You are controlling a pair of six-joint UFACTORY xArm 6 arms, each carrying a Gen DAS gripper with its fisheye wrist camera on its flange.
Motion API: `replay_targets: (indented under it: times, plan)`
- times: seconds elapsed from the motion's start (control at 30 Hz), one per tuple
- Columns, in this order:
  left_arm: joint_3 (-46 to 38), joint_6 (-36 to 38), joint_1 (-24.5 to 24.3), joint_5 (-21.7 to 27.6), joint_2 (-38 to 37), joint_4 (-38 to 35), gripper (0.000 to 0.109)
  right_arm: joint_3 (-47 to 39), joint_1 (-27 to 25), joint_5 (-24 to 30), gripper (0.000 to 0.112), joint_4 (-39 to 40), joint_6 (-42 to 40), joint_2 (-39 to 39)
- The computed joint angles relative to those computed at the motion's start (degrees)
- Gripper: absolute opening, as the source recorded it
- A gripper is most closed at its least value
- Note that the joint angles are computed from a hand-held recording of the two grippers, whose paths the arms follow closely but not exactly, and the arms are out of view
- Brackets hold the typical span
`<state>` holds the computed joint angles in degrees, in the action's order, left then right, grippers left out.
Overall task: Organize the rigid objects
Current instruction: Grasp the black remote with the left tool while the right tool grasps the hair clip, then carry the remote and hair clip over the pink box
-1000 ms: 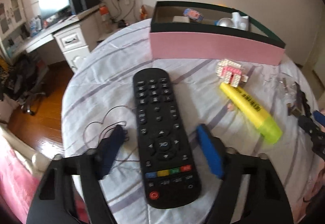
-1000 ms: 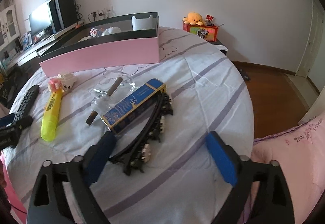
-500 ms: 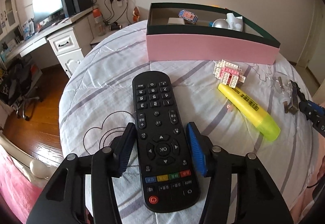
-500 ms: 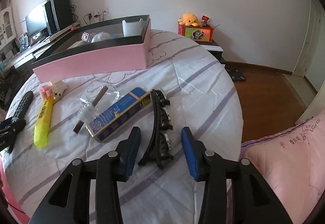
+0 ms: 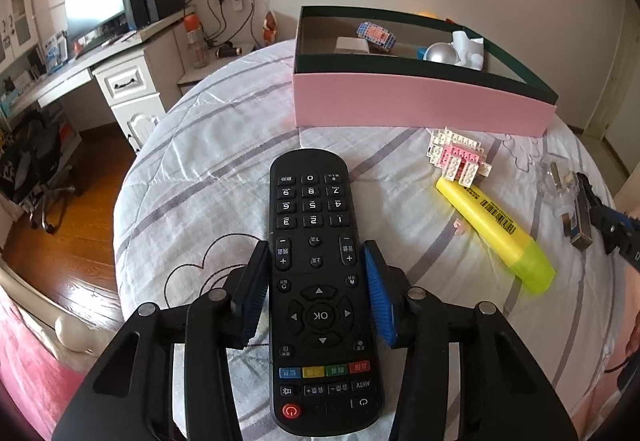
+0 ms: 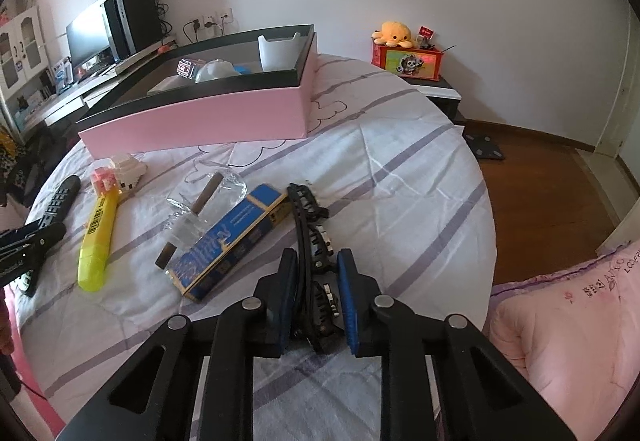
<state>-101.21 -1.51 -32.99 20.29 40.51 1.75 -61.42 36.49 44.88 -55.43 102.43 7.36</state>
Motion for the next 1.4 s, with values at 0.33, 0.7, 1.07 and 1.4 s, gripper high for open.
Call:
replay_targets:
  times: [0.33, 0.7, 1.07, 1.4]
  plan:
    - [3.9, 1.3, 0.0, -1.1, -2.8, -0.6, 0.044, 0.6, 0.7, -1.2, 0.019, -1.0, 1.5, -1.2]
    - [10.8, 0.2, -0.3, -5.6, -8.4, 2.7, 0.044, 0.5, 2.2, -0.5, 0.019, -2.9, 3.0, -3.1]
    - [17.1, 0.6, -0.1, -10.4, -14.8, 2.6, 0.044, -3.3, 4.8, 1.0, 0.019, -5.1, 1.5, -2.6]
    - [21.1, -7.8, 0.9, -15.2, -20.1, 11.5, 0.044, -8.5, 8.1, 4.5, 0.019, -9.2, -0.4, -2.1]
